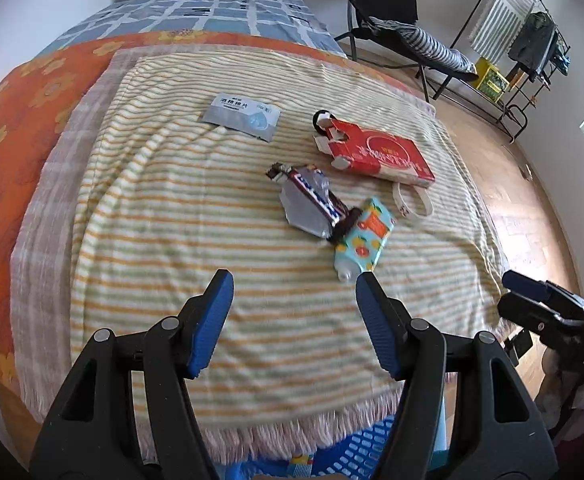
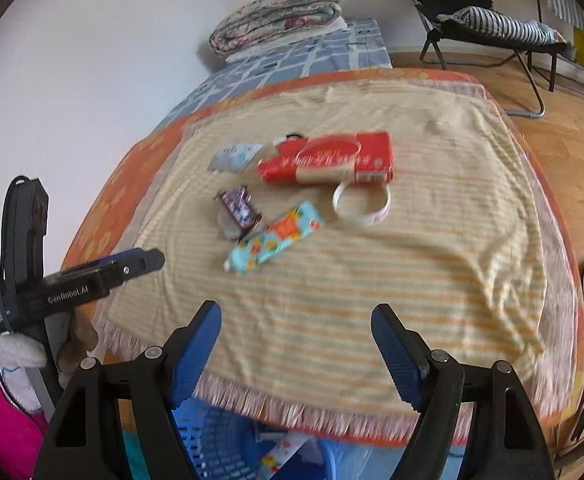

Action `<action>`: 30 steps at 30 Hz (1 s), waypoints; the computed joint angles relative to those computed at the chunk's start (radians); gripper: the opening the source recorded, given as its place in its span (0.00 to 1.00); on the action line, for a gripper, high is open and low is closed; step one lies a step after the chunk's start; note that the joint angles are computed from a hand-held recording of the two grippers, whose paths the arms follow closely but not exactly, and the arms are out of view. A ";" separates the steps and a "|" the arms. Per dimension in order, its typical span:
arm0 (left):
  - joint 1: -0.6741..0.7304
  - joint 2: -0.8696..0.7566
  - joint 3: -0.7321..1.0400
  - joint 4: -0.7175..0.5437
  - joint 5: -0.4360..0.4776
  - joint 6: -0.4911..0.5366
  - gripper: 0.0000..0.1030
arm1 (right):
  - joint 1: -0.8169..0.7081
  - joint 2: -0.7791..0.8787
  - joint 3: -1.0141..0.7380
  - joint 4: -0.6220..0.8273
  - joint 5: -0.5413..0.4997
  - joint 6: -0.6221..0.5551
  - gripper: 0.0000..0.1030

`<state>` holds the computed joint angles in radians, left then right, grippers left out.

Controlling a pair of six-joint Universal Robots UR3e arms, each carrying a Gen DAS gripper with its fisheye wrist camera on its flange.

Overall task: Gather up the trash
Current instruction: 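Reach the left tool toward the candy bar wrapper on the blanket, then close the left tool on the candy bar wrapper and clear plastic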

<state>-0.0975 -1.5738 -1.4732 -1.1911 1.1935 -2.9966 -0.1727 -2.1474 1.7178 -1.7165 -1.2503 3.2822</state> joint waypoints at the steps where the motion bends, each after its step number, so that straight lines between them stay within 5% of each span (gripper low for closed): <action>1: -0.008 -0.021 0.016 0.008 0.005 -0.009 0.64 | -0.012 0.020 -0.005 -0.014 0.001 -0.013 0.77; 7: -0.041 -0.139 0.111 0.035 0.018 -0.070 0.64 | -0.059 0.121 -0.021 -0.064 0.051 -0.087 0.75; 12: -0.050 -0.231 0.193 0.033 0.009 -0.136 0.64 | -0.055 0.227 -0.042 -0.116 0.053 -0.109 0.58; 30: -0.116 -0.538 0.506 -0.008 0.045 -0.274 0.64 | 0.006 0.441 -0.103 -0.243 -0.042 -0.136 0.51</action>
<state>-0.2135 -2.1120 -0.9675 -1.1990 1.2381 -3.2704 -0.1668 -1.7067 1.6151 -1.9600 -1.2920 3.1465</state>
